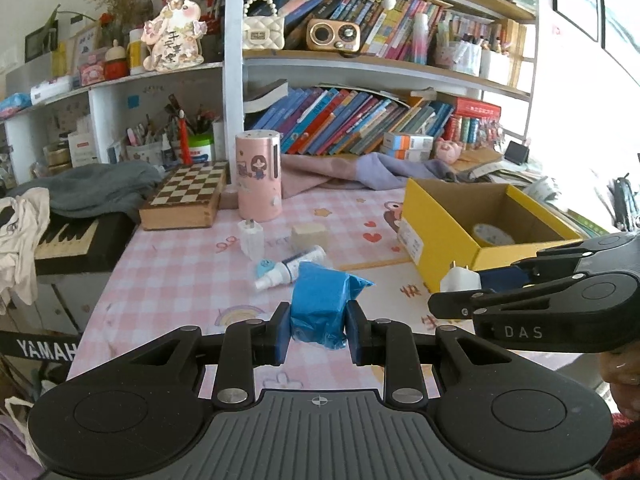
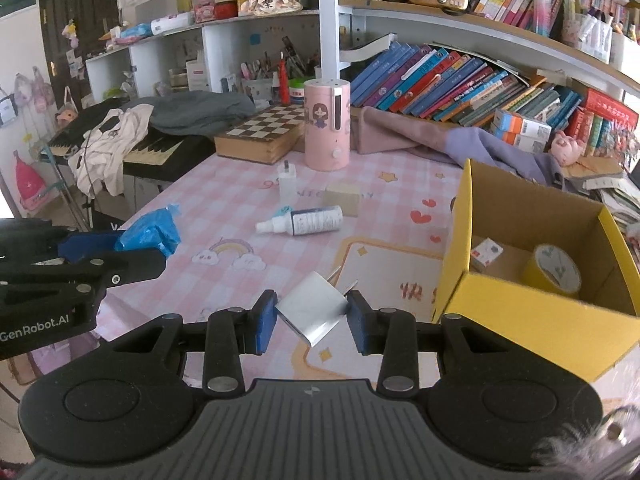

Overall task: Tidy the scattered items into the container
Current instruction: 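Lift the charger plug and blue cloth with both tools toward the yellow box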

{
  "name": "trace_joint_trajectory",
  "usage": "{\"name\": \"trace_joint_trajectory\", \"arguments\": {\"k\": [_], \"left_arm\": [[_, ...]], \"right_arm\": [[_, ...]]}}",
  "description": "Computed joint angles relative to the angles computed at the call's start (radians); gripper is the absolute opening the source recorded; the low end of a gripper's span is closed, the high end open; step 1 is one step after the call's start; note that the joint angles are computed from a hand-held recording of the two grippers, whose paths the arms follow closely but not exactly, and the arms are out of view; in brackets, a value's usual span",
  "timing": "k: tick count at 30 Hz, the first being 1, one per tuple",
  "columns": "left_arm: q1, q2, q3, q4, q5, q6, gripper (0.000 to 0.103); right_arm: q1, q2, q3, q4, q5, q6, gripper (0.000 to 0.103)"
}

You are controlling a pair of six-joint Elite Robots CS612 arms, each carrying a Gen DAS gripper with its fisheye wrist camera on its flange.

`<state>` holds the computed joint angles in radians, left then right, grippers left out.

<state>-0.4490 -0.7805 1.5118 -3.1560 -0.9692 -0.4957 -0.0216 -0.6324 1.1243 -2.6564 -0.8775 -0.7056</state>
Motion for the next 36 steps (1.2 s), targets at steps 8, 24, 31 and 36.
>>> {"name": "trace_joint_trajectory", "arguments": {"k": [8, 24, 31, 36], "left_arm": [[-0.024, -0.023, 0.053, -0.035, -0.001, 0.0, 0.027], [-0.036, -0.007, 0.036, -0.08, -0.111, 0.087, 0.027], [-0.034, 0.023, -0.016, -0.084, -0.184, 0.151, 0.027], [-0.032, 0.05, -0.068, -0.075, -0.24, 0.199, 0.027]], "right_arm": [[-0.016, -0.05, 0.099, -0.053, -0.008, 0.005, 0.036], [-0.045, -0.075, 0.158, -0.156, -0.124, 0.134, 0.036], [-0.066, -0.072, 0.162, -0.185, -0.174, 0.205, 0.036], [-0.082, -0.068, 0.16, -0.205, -0.208, 0.253, 0.036]]}}
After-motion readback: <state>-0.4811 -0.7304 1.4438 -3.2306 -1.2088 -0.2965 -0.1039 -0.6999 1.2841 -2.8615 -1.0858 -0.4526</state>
